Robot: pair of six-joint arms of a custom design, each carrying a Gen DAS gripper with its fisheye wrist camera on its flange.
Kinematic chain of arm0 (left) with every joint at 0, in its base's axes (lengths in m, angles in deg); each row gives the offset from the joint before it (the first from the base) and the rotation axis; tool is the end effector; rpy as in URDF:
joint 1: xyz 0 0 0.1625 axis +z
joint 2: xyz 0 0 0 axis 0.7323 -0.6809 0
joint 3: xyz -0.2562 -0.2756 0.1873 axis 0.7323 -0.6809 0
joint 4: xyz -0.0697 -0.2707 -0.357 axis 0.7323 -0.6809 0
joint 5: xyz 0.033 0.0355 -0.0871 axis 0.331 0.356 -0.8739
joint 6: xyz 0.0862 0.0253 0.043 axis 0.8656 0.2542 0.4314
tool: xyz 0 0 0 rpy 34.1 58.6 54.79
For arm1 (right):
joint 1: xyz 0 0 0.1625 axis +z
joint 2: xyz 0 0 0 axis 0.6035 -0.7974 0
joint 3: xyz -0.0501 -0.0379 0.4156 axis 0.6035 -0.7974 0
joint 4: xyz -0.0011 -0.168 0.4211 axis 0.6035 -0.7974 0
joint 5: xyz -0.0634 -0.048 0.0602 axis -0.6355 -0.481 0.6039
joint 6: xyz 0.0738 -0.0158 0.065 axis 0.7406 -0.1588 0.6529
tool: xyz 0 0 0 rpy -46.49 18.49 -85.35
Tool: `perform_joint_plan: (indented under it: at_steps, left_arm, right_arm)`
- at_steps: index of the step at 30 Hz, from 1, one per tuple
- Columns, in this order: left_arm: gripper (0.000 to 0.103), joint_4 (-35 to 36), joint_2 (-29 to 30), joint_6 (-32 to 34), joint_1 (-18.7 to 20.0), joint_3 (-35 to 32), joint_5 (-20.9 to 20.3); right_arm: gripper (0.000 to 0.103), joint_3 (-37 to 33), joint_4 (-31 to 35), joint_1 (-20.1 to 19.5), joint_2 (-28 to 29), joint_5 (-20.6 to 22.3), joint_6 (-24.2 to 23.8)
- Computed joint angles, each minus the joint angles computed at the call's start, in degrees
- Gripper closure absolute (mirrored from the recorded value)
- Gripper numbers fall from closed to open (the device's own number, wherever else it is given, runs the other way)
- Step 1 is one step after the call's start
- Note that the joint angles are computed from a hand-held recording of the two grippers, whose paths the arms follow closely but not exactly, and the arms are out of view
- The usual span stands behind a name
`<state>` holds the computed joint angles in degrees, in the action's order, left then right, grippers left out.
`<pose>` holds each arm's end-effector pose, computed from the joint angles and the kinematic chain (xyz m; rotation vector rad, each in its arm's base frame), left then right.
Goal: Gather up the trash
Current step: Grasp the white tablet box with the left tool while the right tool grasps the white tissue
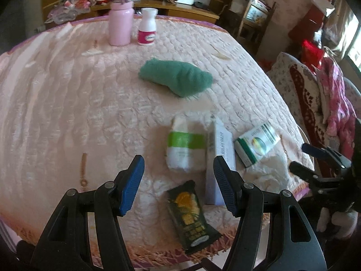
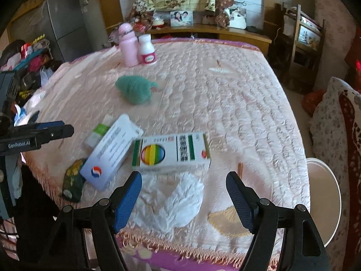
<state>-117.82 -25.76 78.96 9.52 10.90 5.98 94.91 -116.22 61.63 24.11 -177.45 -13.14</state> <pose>-0.2298 -0.6904 0.1553 0.5170 2.5671 -0.5614 0.1817 -0.6555 0.2093 0.5067 -2.3851 0.6397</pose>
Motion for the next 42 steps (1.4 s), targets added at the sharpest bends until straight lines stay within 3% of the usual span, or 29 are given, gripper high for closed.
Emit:
perform_joint_plan:
  at_steps: [9, 14, 18, 20, 21, 22, 28, 32, 35, 37, 42]
  left_arm:
    - [0.041, 1.44, 2.57, 1.95, -1.35, -0.82, -0.61]
    - [0.041, 1.93, 2.77, 1.26, -1.29, -1.44, -0.58]
    - [0.041, 2.53, 3.43, 1.51, -1.51, -1.84, -0.91]
    - [0.041, 3.11, 4.2, 1.83, -1.7, -2.15, -0.81]
    - [0.041, 3.19, 4.43, 1.9, -1.77, -2.17, -0.75]
    - [0.041, 3.24, 4.92, 2.06, -1.84, -2.35, -0.62]
    - [0.041, 4.05, 7.87, 2.77, -2.53, -3.73, 2.07]
    - [0.041, 4.67, 10.73, 3.94, -3.43, -5.1, 8.83]
    - [0.043, 4.84, 11.15, 4.38, -3.08, -5.73, 8.84]
    - [0.059, 4.77, 10.92, 4.72, -2.96, -5.72, 8.44]
    - [0.059, 5.12, 9.05, 4.42, -2.59, -5.99, 4.47]
  right_arm:
    - [0.028, 1.2, 3.41, -1.57, -0.18, 2.34, 3.08]
    - [0.028, 2.02, 4.21, -2.22, -0.36, 5.72, 3.43]
    - [0.028, 1.95, 5.12, -2.69, 0.3, 5.73, 2.97]
    - [0.047, 2.24, 3.83, -2.58, 0.77, 4.36, 0.92]
    - [0.069, 2.45, 3.4, -2.63, 0.73, 4.09, 0.28]
    - [0.074, 2.76, 2.83, -2.76, 0.36, 4.49, -0.11]
    - [0.075, 3.69, -1.0, -3.33, -2.39, 5.07, -0.94]
    - [0.075, 4.1, -2.05, -4.01, -3.79, 5.93, -0.15]
    - [0.075, 4.55, -2.64, -4.32, -4.63, 7.0, 0.06]
    - [0.075, 4.68, -2.78, -4.37, -4.86, 7.16, -0.08]
    - [0.075, 5.0, -3.28, -4.41, -5.7, 7.45, -0.53]
